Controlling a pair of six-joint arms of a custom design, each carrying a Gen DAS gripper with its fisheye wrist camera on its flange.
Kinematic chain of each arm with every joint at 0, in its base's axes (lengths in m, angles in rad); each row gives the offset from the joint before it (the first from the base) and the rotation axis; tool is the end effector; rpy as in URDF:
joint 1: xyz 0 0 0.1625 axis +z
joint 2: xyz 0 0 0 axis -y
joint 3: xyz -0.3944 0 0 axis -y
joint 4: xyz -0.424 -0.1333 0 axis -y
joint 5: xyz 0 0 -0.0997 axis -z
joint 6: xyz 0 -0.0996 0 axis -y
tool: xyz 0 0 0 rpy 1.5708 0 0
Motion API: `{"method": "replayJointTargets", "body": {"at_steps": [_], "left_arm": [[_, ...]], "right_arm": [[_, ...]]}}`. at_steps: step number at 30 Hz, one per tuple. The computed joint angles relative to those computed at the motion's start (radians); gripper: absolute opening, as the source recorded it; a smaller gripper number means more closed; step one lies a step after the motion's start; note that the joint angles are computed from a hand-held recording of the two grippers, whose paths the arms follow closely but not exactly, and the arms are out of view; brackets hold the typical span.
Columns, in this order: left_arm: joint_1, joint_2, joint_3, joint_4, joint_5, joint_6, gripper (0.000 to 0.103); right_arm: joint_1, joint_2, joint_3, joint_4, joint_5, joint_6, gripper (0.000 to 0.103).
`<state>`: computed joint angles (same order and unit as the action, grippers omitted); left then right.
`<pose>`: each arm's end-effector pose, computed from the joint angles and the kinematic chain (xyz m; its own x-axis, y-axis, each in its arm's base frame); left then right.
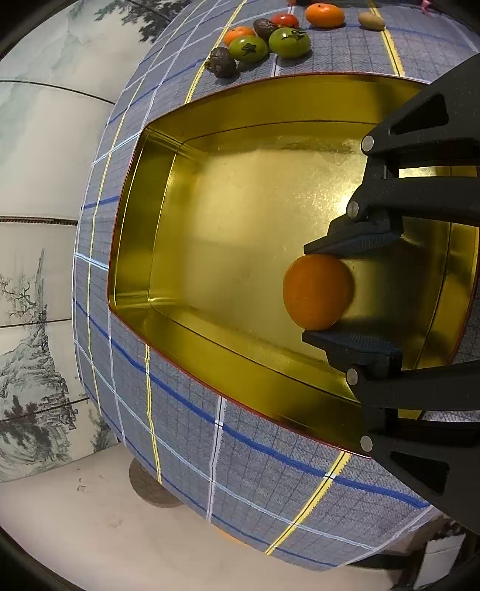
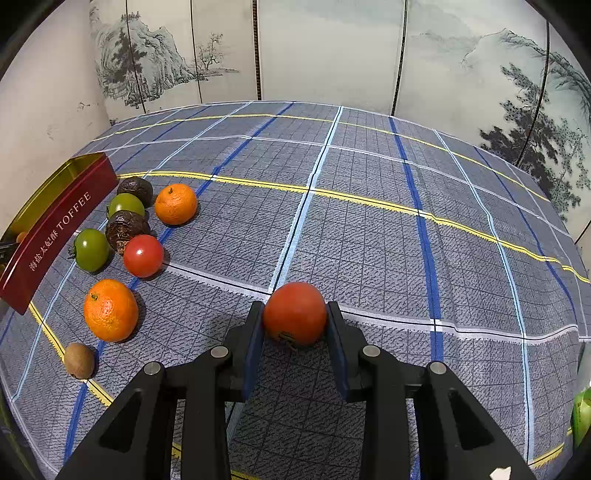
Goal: Organize fruits
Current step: 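Carry the orange into the tin and open the left gripper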
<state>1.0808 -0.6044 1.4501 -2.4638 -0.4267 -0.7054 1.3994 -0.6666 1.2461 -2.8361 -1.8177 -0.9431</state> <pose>-0.1352 -0.7295 0.0328 -0.5982 -0.4520 -0.6617 0.1080 0.7727 -0.6255 -0.0296 -0.8099 0.1626 -0.6525 -0.4305 0.6237 -0.6745 0.7051 -0.2188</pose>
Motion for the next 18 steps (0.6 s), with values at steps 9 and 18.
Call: {"method": "replayJointTargets", "body": {"at_steps": [9,18], "left_arm": [[0.002,-0.002,0.002,-0.015,-0.002,0.019,0.041],[0.002,-0.002,0.004,-0.033,-0.006,0.032,0.042]], "right_arm": [[0.001,0.0,0.0,0.0,-0.001,0.0,0.03],[0.001,-0.001,0.001,-0.001,-0.001,-0.001,0.03]]}}
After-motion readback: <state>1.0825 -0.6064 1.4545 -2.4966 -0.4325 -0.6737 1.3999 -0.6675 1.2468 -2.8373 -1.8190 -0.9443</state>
